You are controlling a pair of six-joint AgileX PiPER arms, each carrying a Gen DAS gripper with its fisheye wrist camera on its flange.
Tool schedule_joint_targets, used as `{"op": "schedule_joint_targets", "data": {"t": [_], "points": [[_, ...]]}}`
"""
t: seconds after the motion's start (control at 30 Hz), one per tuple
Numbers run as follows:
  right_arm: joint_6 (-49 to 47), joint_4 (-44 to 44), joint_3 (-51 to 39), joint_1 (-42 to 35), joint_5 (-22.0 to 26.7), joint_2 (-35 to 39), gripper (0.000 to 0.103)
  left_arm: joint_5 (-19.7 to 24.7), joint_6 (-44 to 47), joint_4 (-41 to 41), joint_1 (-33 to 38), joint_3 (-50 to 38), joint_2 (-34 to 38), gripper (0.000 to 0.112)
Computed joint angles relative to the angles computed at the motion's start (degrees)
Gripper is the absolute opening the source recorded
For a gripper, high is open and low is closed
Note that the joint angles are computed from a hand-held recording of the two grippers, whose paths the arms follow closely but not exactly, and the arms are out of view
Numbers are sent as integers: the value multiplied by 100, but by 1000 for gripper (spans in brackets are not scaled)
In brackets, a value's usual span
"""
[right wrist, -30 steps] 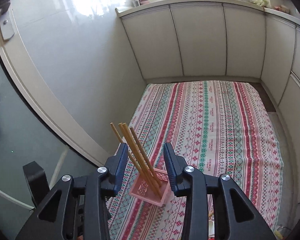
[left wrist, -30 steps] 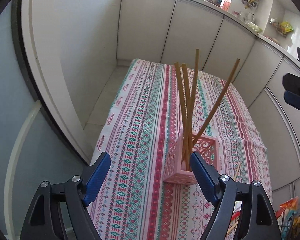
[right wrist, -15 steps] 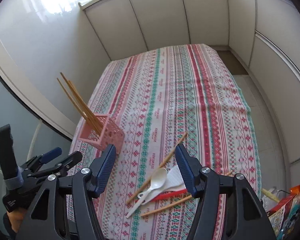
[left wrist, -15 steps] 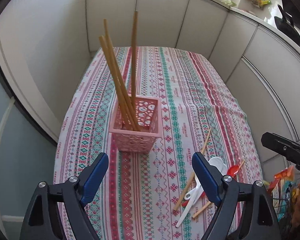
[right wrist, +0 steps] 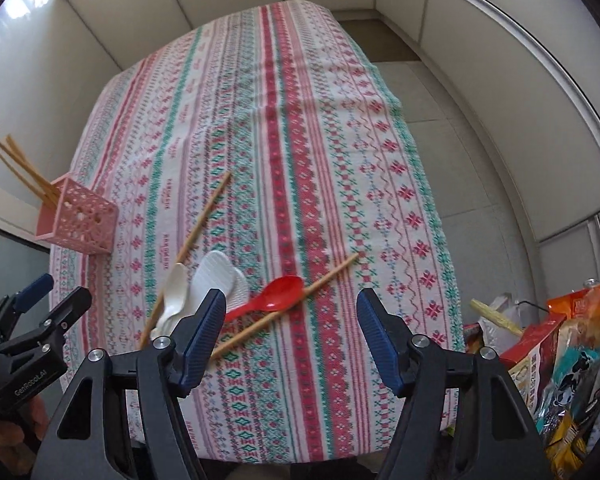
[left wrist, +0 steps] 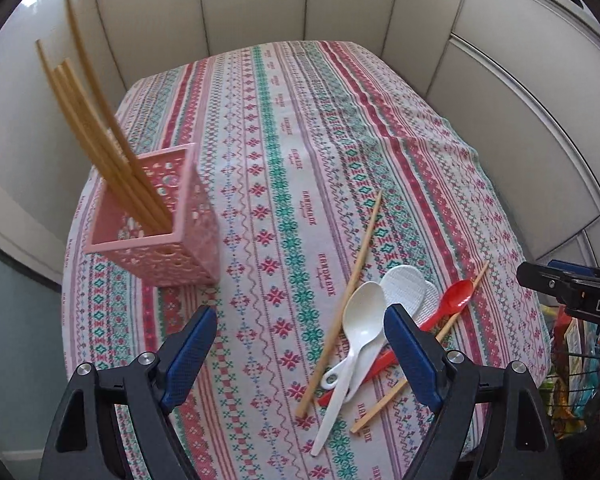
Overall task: Organize utensils
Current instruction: 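Move the left tool to a chopstick by the white spoons and close it, then close the right tool on the chopstick by the red spoon while the left tool lifts its chopstick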
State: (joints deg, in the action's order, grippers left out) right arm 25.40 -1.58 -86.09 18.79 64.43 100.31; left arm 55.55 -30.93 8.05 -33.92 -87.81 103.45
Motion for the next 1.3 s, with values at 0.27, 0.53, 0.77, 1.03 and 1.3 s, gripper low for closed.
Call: {"op": "schedule_joint_targets", "data": {"t": [0.27,0.53,0.77,1.03,1.3], "points": [[-230,698,73,-667,-7,327,71,273,559,-347,-123,-1796,1663,73],[-393,841,-98,-876,90,622,71,463,703,-956,128,-3132,2791,32],[-630,1068,-143,-1019,150,812,71,991,567,-628,38,-4084,3369,22],[-577,1095,-243,-1014,230,1117,71,1241,423,-280,15,-4189,3414,6],[-338,1121,-434,-1009,232,1423,68,626,75,11,101,-3049,2535,5]]}}
